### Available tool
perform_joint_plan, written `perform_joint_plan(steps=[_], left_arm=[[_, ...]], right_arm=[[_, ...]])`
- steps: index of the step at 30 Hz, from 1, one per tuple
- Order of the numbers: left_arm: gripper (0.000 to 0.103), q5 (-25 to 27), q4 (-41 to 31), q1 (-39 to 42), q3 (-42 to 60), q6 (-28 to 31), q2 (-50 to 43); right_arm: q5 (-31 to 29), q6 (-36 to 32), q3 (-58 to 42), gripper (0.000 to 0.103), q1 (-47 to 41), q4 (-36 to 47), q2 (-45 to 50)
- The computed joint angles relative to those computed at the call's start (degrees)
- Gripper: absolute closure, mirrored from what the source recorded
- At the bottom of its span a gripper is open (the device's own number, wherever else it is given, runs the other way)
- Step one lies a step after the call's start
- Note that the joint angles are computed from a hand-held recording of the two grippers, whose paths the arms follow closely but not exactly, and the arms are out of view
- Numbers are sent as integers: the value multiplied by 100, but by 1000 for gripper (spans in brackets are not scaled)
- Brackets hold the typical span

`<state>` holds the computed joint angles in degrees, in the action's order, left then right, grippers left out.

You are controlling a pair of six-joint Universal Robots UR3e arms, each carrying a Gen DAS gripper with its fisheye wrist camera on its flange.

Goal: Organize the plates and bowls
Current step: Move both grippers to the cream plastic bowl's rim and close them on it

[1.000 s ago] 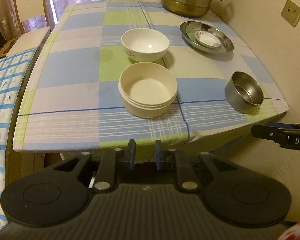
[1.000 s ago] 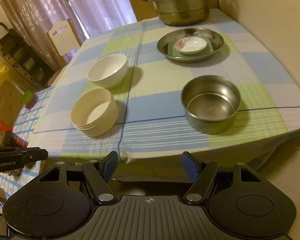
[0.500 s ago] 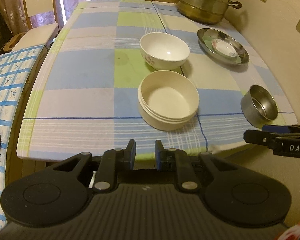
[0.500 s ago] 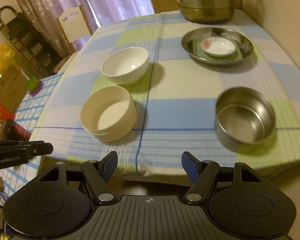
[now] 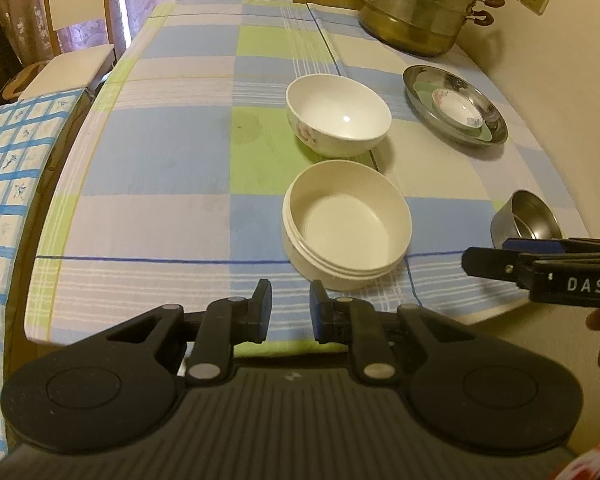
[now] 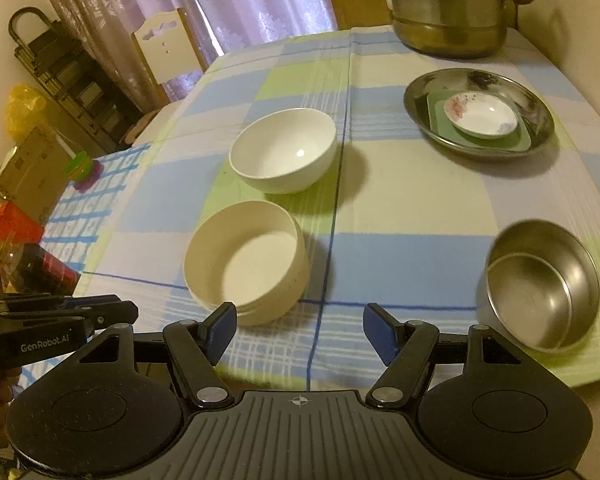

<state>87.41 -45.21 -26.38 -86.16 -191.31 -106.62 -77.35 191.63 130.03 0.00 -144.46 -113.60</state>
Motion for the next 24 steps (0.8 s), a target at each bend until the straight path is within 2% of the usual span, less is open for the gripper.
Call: perform_joint_plan(steps=[9,16,24], left_arm=[[86,-351,247,192,348,-29,-503],[86,-442,280,216,934,-66,-1119],[86,-333,-44,246,1552,-110,-1674]], right_arm=[[-222,314,-173,34,329,-1065,1092],[-456,420,-417,52,506,-1438,1806],[-476,427,-607,64,547,-1674,2320]])
